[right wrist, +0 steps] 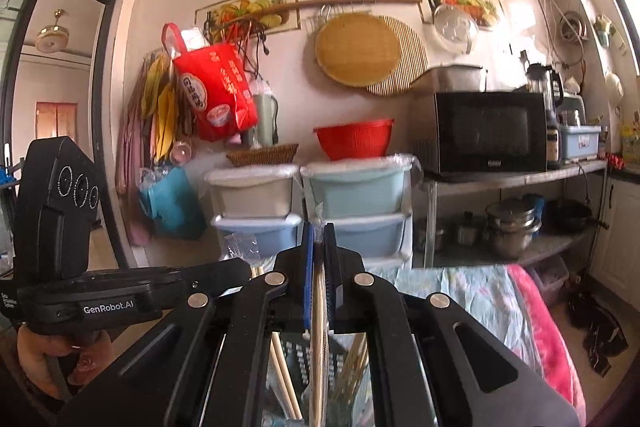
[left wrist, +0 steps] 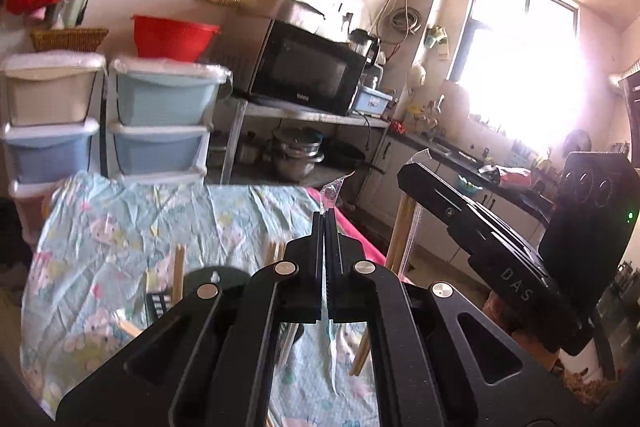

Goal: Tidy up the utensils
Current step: 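Lift both held chopsticks upright and carry them above the green caddy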

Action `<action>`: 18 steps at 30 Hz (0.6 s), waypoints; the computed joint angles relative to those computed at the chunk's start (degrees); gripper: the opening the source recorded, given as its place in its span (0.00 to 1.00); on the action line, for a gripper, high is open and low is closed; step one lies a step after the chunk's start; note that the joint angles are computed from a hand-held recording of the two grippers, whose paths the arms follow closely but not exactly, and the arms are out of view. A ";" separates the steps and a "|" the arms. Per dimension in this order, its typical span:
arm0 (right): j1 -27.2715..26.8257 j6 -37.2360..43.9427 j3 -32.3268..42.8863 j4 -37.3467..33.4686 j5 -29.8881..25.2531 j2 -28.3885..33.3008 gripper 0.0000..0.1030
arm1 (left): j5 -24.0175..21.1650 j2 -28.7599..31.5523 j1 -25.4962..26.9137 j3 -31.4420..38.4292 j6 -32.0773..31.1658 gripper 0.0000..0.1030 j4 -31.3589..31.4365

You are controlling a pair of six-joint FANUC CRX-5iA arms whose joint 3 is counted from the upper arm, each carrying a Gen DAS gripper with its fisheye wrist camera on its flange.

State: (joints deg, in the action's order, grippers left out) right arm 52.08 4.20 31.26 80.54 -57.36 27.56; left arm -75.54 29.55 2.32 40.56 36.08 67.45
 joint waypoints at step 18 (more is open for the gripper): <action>-4.13 -2.80 3.08 6.47 5.41 2.18 0.05 | 6.93 5.97 -1.66 11.03 5.81 0.00 -2.06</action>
State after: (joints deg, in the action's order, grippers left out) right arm 47.95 1.40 34.33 87.01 -51.95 29.74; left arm -68.61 35.53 0.66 51.59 41.89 65.39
